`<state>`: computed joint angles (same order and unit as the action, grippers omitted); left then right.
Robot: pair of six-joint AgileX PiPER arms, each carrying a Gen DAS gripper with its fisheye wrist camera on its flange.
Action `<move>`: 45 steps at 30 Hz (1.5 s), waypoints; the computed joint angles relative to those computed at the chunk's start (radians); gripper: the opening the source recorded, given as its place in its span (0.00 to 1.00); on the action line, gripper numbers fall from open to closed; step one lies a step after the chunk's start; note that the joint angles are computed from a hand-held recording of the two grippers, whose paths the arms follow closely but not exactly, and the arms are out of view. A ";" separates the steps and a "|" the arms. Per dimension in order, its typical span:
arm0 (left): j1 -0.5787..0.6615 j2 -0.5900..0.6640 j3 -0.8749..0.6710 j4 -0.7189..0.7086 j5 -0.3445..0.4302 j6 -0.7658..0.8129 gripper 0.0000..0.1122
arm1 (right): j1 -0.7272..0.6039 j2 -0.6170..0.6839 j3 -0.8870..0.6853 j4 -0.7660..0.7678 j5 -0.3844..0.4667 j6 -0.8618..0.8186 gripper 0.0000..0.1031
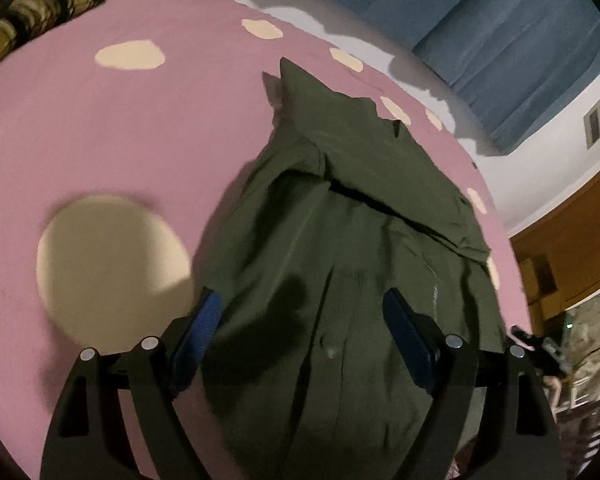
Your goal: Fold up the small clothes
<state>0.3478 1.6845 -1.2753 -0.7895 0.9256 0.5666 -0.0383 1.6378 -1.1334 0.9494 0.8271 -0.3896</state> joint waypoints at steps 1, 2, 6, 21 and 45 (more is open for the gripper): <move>0.023 -0.007 0.013 -0.021 0.028 0.022 0.73 | -0.003 -0.010 0.017 0.017 0.008 -0.020 0.57; 0.041 -0.014 0.026 -0.038 0.048 0.040 0.73 | -0.005 -0.015 0.024 0.026 0.013 -0.029 0.58; 0.095 -0.029 0.072 -0.043 0.094 0.066 0.74 | -0.023 -0.038 0.067 0.088 0.062 -0.096 0.64; 0.077 -0.065 0.174 -0.044 0.220 0.236 0.75 | -0.045 -0.076 0.131 0.148 0.141 -0.171 0.69; -0.100 -0.213 0.261 0.173 -0.004 0.237 0.40 | 0.115 0.023 0.046 0.127 0.229 -0.199 0.13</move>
<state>0.2475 1.4713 -1.0139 -0.6165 0.9211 0.8033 0.0769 1.6612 -1.0874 1.0768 1.0557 -0.5881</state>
